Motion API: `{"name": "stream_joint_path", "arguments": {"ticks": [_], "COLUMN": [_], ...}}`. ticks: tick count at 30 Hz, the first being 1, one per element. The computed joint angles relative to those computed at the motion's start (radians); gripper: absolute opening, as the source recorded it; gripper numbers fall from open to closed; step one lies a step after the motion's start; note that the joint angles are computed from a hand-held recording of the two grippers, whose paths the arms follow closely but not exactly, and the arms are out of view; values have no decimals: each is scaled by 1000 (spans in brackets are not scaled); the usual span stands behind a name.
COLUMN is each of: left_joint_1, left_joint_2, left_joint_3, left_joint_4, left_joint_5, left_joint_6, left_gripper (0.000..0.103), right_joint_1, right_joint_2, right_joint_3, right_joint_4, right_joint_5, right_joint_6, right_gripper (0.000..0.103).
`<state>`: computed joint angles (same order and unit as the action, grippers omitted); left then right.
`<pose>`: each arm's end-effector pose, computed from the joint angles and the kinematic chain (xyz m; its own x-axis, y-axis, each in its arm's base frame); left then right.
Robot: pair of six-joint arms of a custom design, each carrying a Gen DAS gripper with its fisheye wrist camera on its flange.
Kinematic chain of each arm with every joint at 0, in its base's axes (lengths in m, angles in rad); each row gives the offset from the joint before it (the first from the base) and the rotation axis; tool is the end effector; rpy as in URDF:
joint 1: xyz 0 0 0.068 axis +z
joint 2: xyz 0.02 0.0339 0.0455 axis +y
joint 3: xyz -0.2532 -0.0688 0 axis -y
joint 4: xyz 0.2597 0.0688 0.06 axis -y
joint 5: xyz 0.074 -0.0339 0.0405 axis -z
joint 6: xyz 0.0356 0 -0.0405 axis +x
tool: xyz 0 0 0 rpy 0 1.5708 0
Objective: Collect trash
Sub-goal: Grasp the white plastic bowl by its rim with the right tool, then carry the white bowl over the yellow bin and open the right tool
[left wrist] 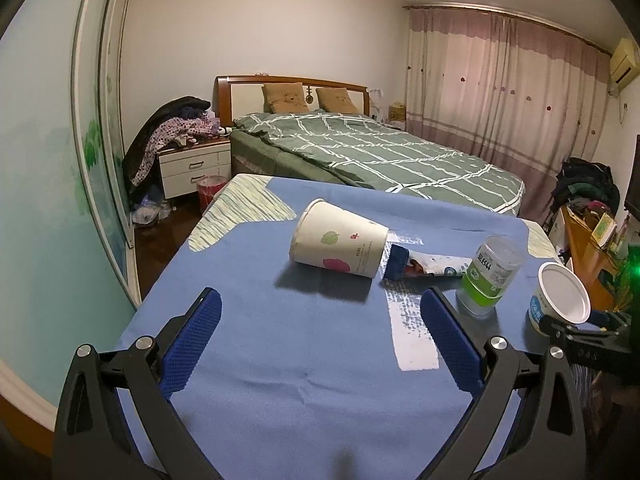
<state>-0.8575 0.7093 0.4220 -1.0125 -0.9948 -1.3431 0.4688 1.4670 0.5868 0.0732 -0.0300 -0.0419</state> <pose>0.1004 -0.0704 0.1724 -0.4005 -0.3481 -0.8476 -0.5544 0.8286 -0.0784 0.2504 0.1280 0.1242 -0.6240 -0.3630 -0.6920 -0.4967 0.8679 -0.0073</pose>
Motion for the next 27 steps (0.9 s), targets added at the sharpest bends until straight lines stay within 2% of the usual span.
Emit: {"name": "stream_joint_path", "arguments": {"ticks": [3, 4, 5, 11, 16, 20, 24, 27], "left_joint_1": [-5, -8, -11, -9, -8, -9, -8, -11], "left_joint_2": [0, 4, 7, 6, 6, 6, 15, 31], "left_joint_3": [1, 3, 4, 1, 1, 0, 0, 3], "left_joint_4": [-4, -5, -5, 8, 16, 22, 37, 52], "left_joint_5": [-1, -1, -1, 6, 8, 9, 10, 11], "left_joint_6": [-5, -7, -9, 7, 16, 20, 34, 47], "left_gripper": [98, 98, 98, 98, 98, 98, 98, 98], "right_joint_1": [13, 13, 13, -12, -69, -178, -357, -492], "right_joint_2": [23, 29, 33, -16, -137, -244, -342, -356], "right_joint_3": [25, 32, 36, 2, -51, -107, -153, -165], "right_joint_4": [-6, -11, -14, -6, -58, -97, -141, -149], "right_joint_5": [15, 12, 8, -29, -66, -114, -162, -199], "right_joint_6": [-4, -6, -6, 5, 7, 15, -5, -30], "right_gripper": [88, 77, 75, 75, 75, 75, 75, 75]}}
